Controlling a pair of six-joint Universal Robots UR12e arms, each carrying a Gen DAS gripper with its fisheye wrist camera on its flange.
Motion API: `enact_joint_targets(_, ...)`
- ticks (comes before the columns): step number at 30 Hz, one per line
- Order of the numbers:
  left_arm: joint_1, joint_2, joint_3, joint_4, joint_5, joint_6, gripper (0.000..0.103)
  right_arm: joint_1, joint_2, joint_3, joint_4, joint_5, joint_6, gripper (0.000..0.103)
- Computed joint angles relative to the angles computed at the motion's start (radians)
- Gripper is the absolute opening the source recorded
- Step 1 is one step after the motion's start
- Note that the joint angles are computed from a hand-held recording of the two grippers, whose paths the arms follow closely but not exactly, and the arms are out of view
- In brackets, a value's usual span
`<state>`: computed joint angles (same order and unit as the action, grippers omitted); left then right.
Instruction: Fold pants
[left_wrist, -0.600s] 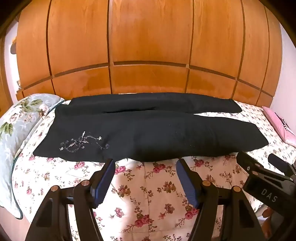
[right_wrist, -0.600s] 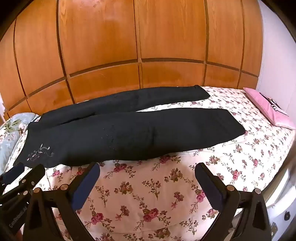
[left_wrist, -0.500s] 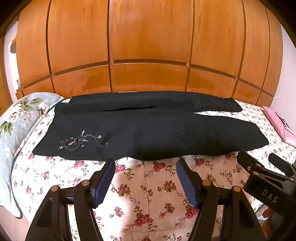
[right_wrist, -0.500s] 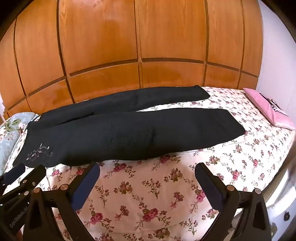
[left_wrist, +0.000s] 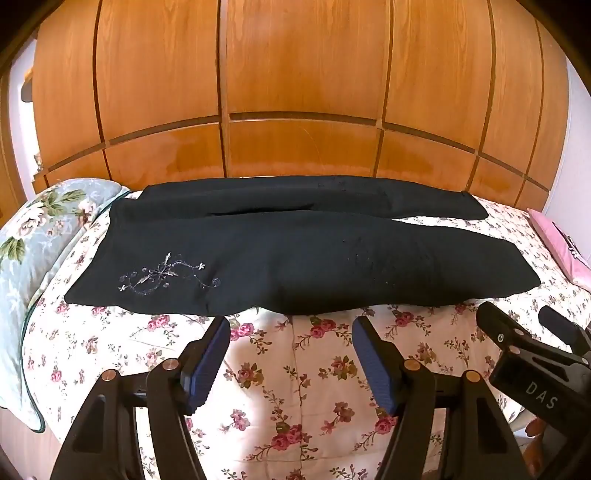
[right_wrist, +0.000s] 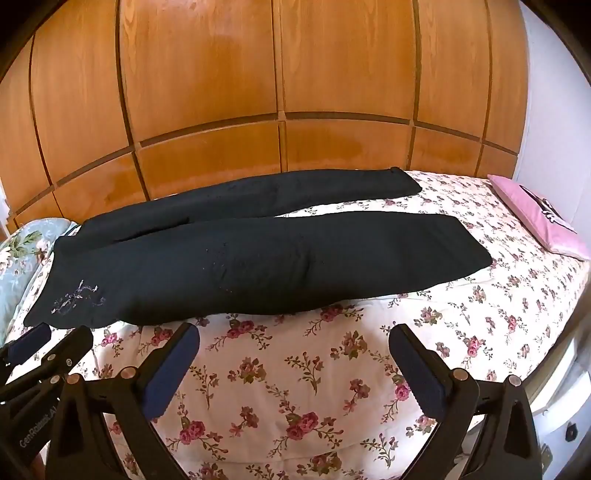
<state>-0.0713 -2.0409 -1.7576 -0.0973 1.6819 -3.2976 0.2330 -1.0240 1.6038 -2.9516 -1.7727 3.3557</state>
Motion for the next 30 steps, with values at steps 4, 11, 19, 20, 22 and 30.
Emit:
enact_joint_targets(4, 0.001, 0.0, 0.0, -0.001, -0.003, -0.004, 0.069, 0.0, 0.0, 0.0, 0.001, 0.001, -0.006, 0.103)
enact_joint_targets(11, 0.003, 0.0, 0.001, -0.008, -0.005, -0.006, 0.069, 0.001, 0.003, -0.003, 0.012, 0.002, -0.012, 0.103)
enact_joint_targets(19, 0.004, -0.001, 0.001, -0.012, -0.008, -0.007, 0.069, 0.0, 0.005, -0.005, 0.019, 0.003, -0.013, 0.103)
enact_joint_targets(20, 0.003, -0.002, 0.001, -0.011, -0.007, -0.006, 0.069, 0.001, 0.005, -0.004, 0.018, 0.002, -0.012, 0.103)
enact_joint_targets(22, 0.004, -0.002, 0.001, -0.012, -0.009, -0.006, 0.069, 0.0, 0.005, -0.004, 0.019, 0.006, -0.012, 0.103)
enact_joint_targets(30, 0.003, -0.005, 0.003, -0.018, -0.003, -0.008, 0.069, 0.0, 0.007, -0.006, 0.025, 0.008, -0.016, 0.103)
